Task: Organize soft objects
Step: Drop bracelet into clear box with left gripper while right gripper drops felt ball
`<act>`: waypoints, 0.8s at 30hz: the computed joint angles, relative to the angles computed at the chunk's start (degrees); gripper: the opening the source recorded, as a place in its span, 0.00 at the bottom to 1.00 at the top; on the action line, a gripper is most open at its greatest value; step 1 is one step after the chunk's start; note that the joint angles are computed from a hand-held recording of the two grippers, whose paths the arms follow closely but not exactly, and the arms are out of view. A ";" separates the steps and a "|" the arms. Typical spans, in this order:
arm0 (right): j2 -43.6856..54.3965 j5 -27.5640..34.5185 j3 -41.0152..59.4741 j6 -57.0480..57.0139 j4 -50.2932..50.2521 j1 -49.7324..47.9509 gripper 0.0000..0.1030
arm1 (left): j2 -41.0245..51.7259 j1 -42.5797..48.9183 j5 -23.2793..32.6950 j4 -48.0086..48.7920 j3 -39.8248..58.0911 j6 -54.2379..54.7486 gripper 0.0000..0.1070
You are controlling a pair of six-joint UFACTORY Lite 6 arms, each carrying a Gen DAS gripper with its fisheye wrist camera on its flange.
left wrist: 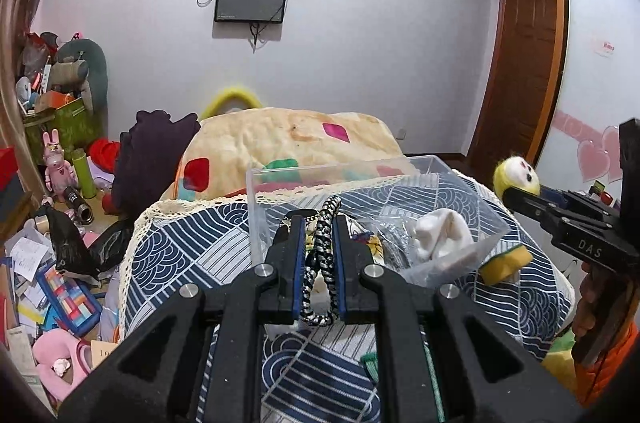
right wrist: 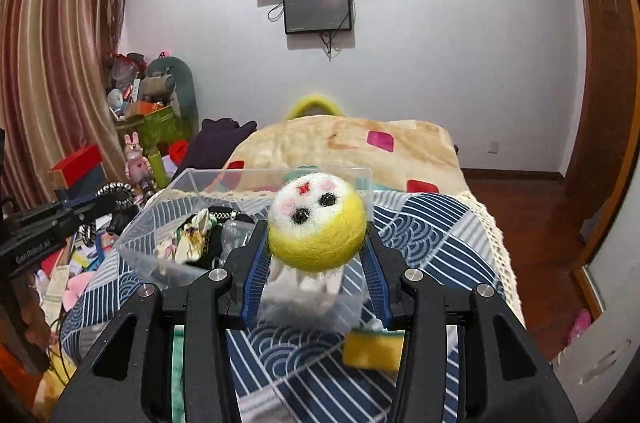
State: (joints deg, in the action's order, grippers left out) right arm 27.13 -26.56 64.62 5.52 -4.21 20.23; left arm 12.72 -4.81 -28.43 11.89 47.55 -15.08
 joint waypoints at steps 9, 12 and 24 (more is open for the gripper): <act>9.98 7.22 13.35 5.83 -6.97 3.44 0.39 | 11.86 -1.31 2.93 -1.46 10.77 0.63 0.11; 13.11 9.68 17.00 2.06 -4.17 4.97 0.40 | 14.82 -1.60 3.61 -1.23 13.33 0.23 0.11; 18.09 14.48 22.63 4.39 -7.07 5.35 0.42 | 18.21 -2.35 4.64 -0.23 15.14 -0.08 0.14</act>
State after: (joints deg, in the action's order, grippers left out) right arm 45.22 -12.08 87.26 9.91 -11.28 25.58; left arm 30.93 -7.16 -23.79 11.66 62.69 -15.16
